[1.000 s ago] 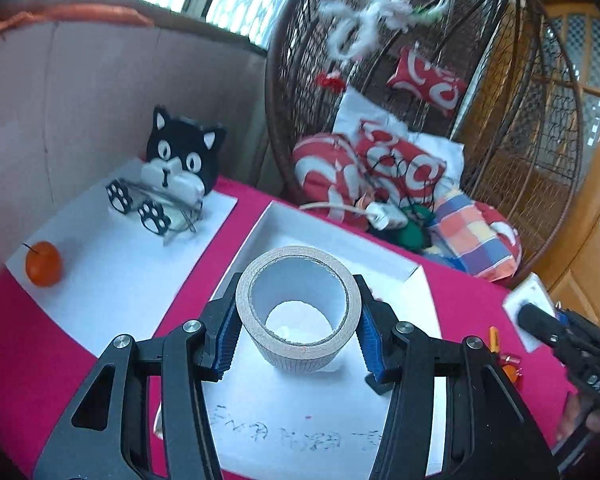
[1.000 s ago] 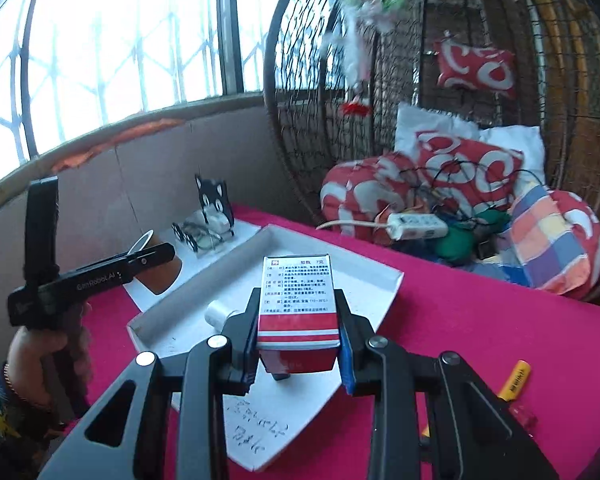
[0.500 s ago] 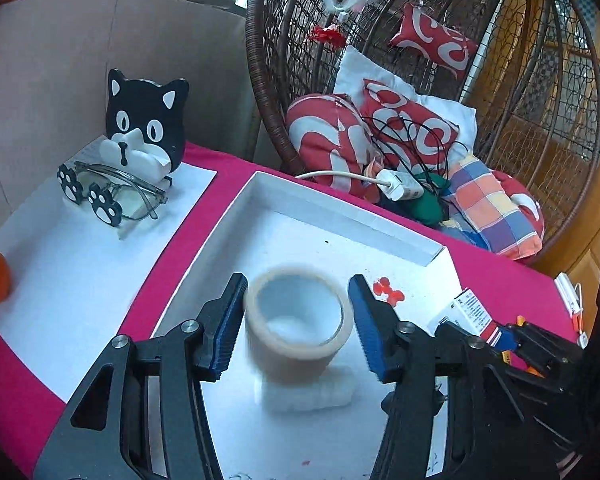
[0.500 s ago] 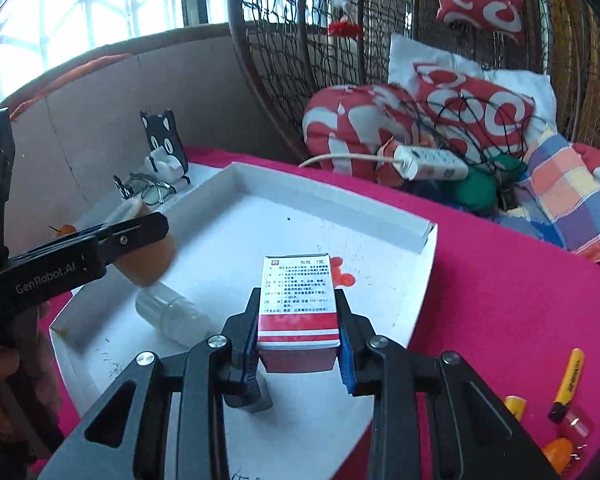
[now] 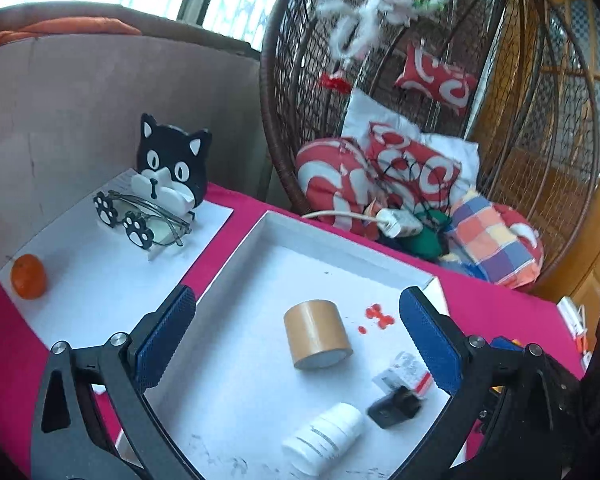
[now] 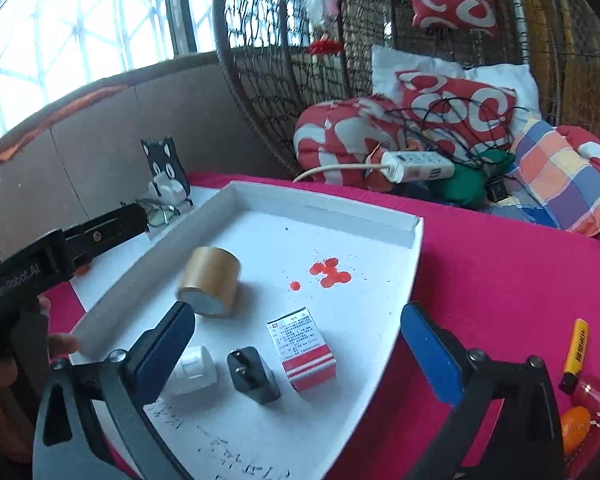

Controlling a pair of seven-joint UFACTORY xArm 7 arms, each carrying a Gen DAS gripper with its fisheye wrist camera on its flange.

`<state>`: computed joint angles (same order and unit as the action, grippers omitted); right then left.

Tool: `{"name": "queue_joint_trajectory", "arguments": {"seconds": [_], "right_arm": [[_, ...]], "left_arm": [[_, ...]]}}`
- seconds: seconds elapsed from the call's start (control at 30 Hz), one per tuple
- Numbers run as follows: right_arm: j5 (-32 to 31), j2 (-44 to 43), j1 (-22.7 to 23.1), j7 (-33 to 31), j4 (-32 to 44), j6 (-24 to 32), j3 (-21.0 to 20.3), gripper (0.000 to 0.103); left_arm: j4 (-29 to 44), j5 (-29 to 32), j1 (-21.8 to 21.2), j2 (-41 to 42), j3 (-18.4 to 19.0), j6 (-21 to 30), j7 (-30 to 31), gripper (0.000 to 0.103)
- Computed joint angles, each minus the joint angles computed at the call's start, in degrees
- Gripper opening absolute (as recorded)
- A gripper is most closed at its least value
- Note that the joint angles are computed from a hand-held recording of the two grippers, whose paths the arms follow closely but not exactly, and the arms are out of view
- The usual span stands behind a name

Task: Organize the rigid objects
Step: 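Carry tape roll and medicine box to the white tray and release both, then move both tools back over the remaining items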

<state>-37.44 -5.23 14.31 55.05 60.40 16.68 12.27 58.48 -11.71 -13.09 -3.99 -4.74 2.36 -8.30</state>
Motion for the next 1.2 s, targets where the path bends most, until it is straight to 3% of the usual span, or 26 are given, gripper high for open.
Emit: {"name": "queue_joint_trajectory", "arguments": {"seconds": [0.23, 0.57, 0.67, 0.73, 0.8, 0.97, 1.1, 1.2], "right_arm": [[-6.2, -8.5, -5.4, 9.2, -5.7, -2.7, 3.2, 0.103], [-9.0, -27.0, -20.9, 17.9, -14.0, -5.9, 11.0, 0.103], [-6.3, -31.0, -20.6, 14.9, -16.0, -5.9, 9.0, 0.103], [-4.5, -33.3, -20.1, 12.2, -17.2, -5.1, 7.6, 0.103], [-3.6, -36.6, -21.4, 11.5, -19.3, -6.5, 6.9, 0.103], [0.4, -44.3, -25.7, 11.9, -23.8, -7.0, 5.7, 0.103], [3.3, -48.9, -28.2, 11.1, -26.6, -7.4, 4.8, 0.103], [4.7, -51.0, -29.2, 8.7, -28.3, -7.2, 4.3, 0.103]], "left_arm": [[-2.4, 0.6, -2.9, -4.7, -0.1, -1.6, 1.1, 0.103], [-3.6, -0.5, -9.3, -7.7, 1.3, -2.9, 4.8, 0.103], [-3.1, -5.2, -14.8, -8.0, 5.4, -2.4, 8.7, 0.103], [-3.2, -6.6, -15.4, -8.5, 5.6, -2.5, 9.8, 0.103], [-3.5, -6.8, -15.2, -9.1, 5.1, -3.4, 10.1, 0.103], [-4.1, -7.8, -21.2, -9.7, 8.7, -6.1, 13.2, 0.103], [-3.1, -10.2, -26.6, -8.9, 11.5, -3.8, 17.1, 0.103], [-1.6, -14.4, -30.5, -7.6, 12.4, 0.6, 23.0, 0.103]]}}
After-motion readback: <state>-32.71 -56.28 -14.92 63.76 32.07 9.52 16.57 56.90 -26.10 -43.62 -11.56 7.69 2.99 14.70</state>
